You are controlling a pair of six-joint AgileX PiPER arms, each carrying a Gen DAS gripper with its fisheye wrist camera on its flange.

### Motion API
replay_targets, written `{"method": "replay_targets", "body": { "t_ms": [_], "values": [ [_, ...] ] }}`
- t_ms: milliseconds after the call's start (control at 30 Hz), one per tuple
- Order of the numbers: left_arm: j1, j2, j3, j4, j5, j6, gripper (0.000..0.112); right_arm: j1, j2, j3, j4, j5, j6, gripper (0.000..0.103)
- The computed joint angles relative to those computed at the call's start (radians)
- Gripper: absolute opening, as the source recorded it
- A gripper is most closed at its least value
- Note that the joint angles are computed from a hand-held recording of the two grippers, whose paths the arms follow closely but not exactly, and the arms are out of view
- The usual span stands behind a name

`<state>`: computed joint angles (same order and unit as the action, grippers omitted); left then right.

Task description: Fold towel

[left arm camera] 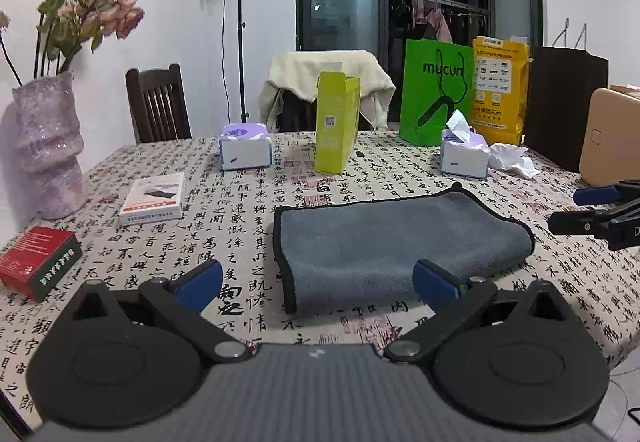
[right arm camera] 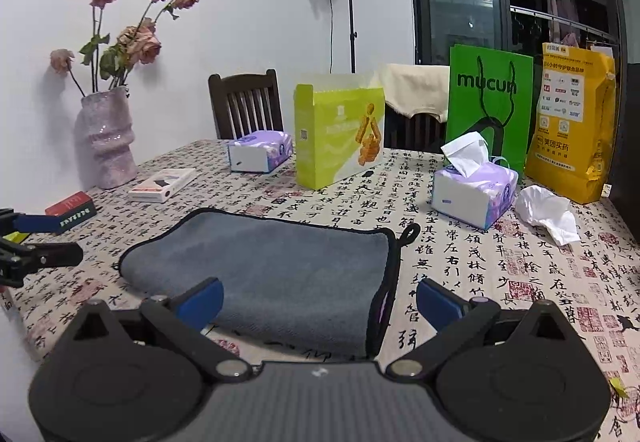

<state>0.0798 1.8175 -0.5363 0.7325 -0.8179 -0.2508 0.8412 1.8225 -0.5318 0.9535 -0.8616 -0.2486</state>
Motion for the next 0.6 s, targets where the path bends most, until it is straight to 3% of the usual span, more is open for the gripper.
{"method": "replay_targets", "body": {
  "t_ms": [300,600],
  "values": [
    [0.083,-0.075,0.159,0.037,-0.12,0.043,0.103,0.174,-0.022,0.059,0.151,-0.088,-0.025,0.103],
    [0.257,-0.117,0.315,0.161,-0.254,0.091,0.103,0.414,0.001,0.087,0.341,-0.188,-0.004,0.103]
  ]
}}
